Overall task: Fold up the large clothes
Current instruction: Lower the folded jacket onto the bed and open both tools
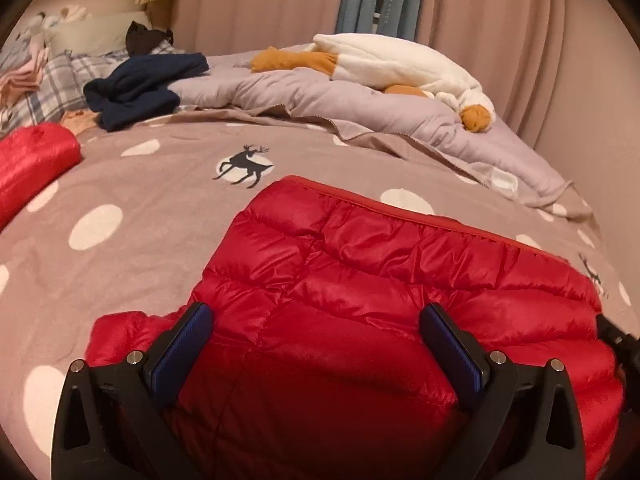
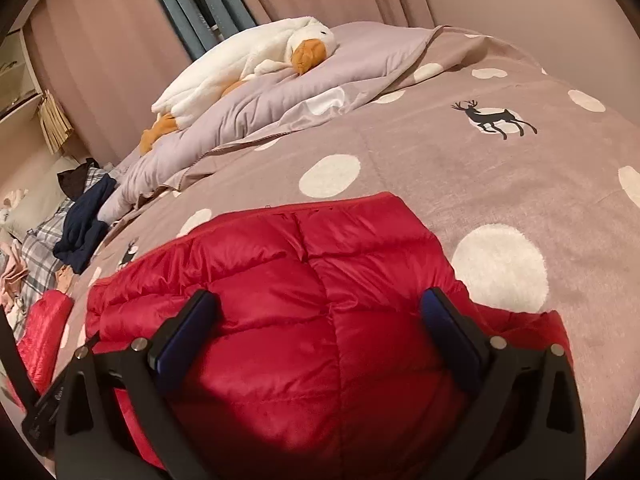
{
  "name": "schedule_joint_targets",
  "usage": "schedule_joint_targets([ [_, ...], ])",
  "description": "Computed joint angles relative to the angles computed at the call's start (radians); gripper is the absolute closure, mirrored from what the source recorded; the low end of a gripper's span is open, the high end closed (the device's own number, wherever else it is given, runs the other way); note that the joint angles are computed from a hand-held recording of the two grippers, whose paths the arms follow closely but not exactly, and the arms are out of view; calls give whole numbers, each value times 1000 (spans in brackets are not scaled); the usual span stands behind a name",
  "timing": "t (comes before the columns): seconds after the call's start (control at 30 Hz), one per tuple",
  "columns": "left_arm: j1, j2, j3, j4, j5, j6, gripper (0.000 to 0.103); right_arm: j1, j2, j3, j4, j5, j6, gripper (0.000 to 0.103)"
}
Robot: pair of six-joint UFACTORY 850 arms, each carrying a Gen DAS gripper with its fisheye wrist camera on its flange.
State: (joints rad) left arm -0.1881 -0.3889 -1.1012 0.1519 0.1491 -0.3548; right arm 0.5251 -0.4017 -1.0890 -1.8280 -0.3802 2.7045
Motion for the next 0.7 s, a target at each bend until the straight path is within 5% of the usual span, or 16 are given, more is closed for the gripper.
schedule_joint_targets([
  [0.7, 3, -17, -15, 26, -2, -28, 1, 0, -35, -30, 73, -18, -92, 0],
])
